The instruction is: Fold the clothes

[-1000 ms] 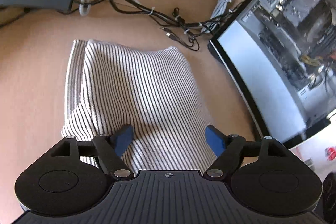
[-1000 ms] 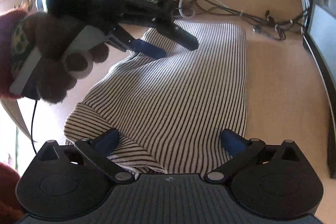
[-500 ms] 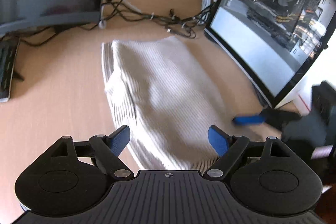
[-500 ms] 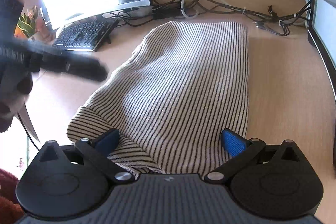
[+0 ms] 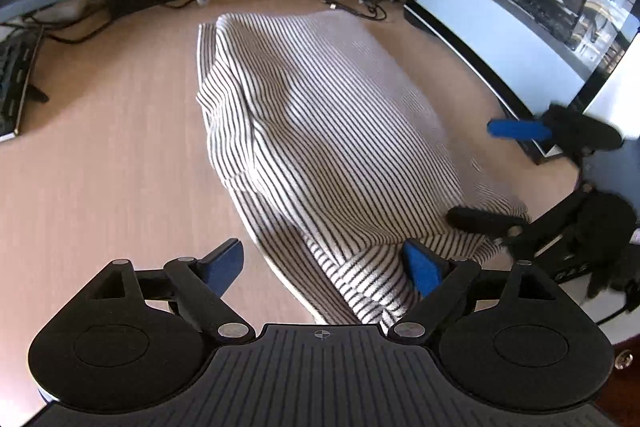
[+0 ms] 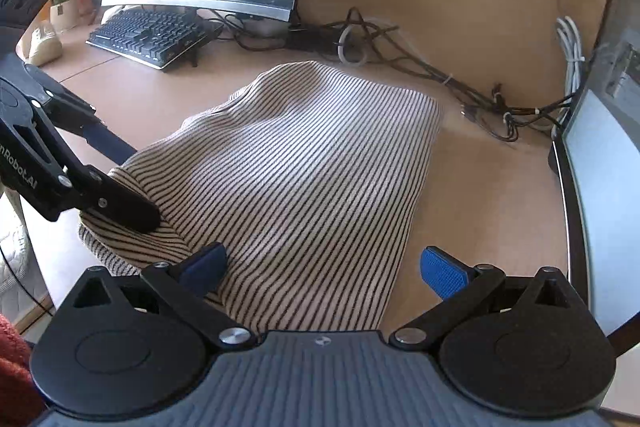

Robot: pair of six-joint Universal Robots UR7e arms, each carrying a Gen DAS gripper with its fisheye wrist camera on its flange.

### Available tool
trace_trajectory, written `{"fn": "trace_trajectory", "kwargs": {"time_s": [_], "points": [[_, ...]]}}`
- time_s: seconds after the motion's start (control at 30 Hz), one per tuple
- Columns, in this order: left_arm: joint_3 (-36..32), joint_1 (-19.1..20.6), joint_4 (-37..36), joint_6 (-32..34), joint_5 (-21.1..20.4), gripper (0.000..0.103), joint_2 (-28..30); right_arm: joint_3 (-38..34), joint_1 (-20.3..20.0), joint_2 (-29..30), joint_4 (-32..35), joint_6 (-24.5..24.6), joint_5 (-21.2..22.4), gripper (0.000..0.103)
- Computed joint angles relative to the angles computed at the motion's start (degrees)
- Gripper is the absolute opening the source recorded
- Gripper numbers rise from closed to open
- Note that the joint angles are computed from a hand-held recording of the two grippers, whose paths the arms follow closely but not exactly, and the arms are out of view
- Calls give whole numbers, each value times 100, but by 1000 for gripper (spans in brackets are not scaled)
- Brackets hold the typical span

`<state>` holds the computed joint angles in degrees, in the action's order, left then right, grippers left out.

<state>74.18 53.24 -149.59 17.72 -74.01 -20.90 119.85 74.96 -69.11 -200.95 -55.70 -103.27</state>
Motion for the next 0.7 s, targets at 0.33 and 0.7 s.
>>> {"fn": "trace_trajectory", "kwargs": {"time_s": [0.33, 0.7], "points": [[114, -3, -415, 76, 243, 95, -178, 298, 272, -307, 1411, -2531, 94, 80], [513, 124, -651, 621, 409, 98, -500, -363, 228, -92, 1981, -266, 0, 66]]}}
